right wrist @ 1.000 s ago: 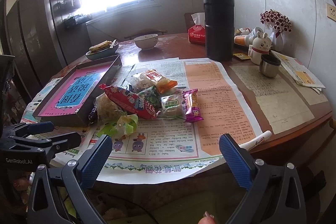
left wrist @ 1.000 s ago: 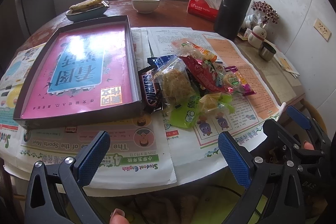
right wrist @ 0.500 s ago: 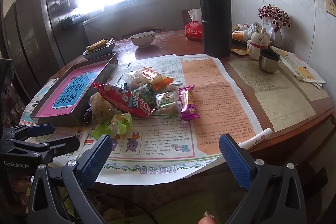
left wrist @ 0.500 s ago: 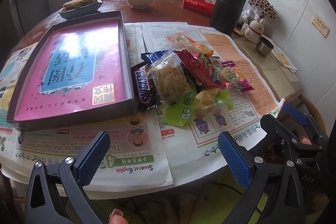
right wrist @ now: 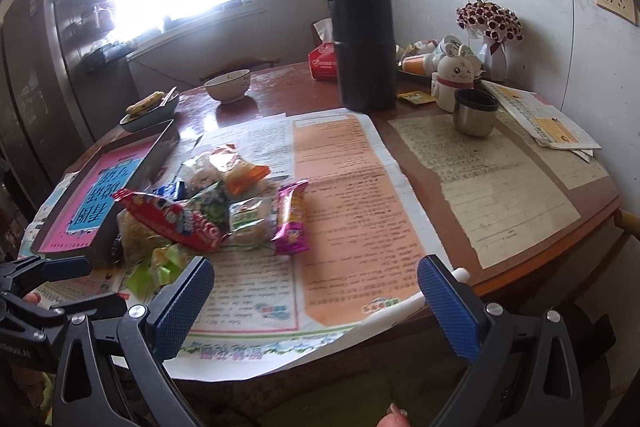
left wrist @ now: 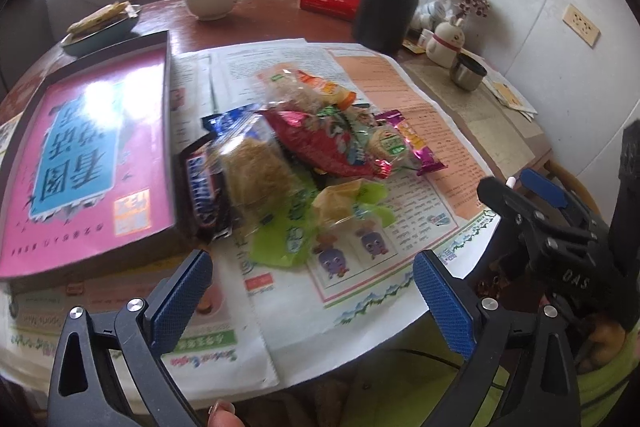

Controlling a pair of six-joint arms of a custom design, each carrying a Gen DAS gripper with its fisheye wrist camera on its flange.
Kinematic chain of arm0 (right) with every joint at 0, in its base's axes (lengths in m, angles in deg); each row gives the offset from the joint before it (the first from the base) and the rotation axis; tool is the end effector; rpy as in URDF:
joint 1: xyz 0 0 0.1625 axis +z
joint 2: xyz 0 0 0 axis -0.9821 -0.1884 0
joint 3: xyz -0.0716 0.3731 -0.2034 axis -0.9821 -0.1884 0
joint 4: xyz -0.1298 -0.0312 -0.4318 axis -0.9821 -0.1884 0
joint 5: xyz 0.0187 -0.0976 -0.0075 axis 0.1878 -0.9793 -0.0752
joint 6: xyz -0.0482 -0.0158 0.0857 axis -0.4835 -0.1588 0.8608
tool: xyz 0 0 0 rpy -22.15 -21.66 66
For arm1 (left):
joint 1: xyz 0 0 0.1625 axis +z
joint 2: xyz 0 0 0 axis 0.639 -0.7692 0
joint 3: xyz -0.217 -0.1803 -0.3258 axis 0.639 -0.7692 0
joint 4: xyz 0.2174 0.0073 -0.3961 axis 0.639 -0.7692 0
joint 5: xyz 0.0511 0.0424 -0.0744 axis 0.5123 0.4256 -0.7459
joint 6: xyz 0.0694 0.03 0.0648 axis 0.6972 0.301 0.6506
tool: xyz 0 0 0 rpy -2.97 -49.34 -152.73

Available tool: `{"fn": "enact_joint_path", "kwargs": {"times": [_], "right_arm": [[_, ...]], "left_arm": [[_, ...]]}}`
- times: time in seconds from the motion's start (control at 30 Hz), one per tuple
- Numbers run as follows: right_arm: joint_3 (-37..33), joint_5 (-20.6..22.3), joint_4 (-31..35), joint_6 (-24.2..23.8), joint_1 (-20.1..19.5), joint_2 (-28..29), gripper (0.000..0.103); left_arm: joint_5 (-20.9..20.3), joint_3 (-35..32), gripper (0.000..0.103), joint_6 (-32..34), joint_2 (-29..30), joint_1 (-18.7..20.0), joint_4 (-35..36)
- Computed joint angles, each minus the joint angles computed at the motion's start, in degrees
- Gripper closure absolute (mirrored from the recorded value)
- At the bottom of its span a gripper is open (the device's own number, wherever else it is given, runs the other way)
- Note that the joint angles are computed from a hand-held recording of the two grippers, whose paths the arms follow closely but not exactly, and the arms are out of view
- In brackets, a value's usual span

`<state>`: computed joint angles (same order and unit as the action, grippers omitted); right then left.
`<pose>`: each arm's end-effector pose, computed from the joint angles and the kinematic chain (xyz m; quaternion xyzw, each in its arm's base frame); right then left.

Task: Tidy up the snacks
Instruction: 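Move both grippers toward the snack pile on the newspaper, then grasp the green snack bag with the left gripper while the right grasps the pink wafer bar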

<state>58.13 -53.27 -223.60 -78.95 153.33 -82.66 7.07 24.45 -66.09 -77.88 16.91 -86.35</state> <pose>-0.0565 -0.5467 0.1852 -0.0404 -0.7983 0.4808 0.3605 -0.2490 -0.6806 -0.0832 0.3972 0.8996 -0.0940 0.1556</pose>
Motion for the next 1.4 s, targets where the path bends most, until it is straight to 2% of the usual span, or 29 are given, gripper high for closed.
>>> {"fn": "enact_joint_path", "kwargs": {"times": [0.23, 0.37, 0.4, 0.47, 0.6, 0.77, 0.9, 1.1, 1.23, 1.4], "right_arm": [[-3.39, -1.52, 3.92, -0.78, -0.33, 0.43, 0.000], [-5.66, -1.41, 7.10, -0.72, -0.88, 0.78, 0.000], [-6.27, -2.03, 7.99, -0.50, -0.89, 0.93, 0.001], [-7.19, -1.64, 9.78, -0.01, -1.25, 0.92, 0.009], [-9.08, -0.75, 12.50, -0.67, -1.51, 1.20, 0.017], [-11.64, -0.86, 16.13, -2.66, -1.46, 2.10, 0.038], [-12.77, -1.66, 17.27, -4.16, -1.37, 2.92, 0.043], [-13.97, -2.43, 17.86, -6.40, -1.31, 4.14, 0.061], [-13.74, -1.42, 17.68, -6.77, -1.57, 4.00, 0.082], [-12.45, 0.72, 17.92, -5.12, -2.11, 3.06, 0.082]], "left_arm": [[2.21, -2.63, 0.010, 2.11, 3.09, -0.71, 0.58], [3.07, -3.97, 0.027, 3.59, 4.45, -0.96, 0.69], [3.21, -4.26, 0.027, 3.42, 4.64, -0.95, 1.12], [2.97, -5.04, 0.029, 3.27, 5.12, -0.88, 2.13], [3.72, -5.43, 0.031, 4.21, 5.86, -1.17, 1.24], [3.84, -6.05, 0.032, 4.34, 6.43, -1.24, 1.43], [3.69, -6.48, 0.032, 4.18, 6.74, -1.18, 1.63], [4.73, -6.52, 0.032, 4.31, 7.22, -1.49, 0.73], [5.87, -6.39, 0.038, 4.16, 7.59, -1.74, -0.49], [7.73, -6.19, 0.050, 4.34, 8.19, -2.15, -2.02]]}}
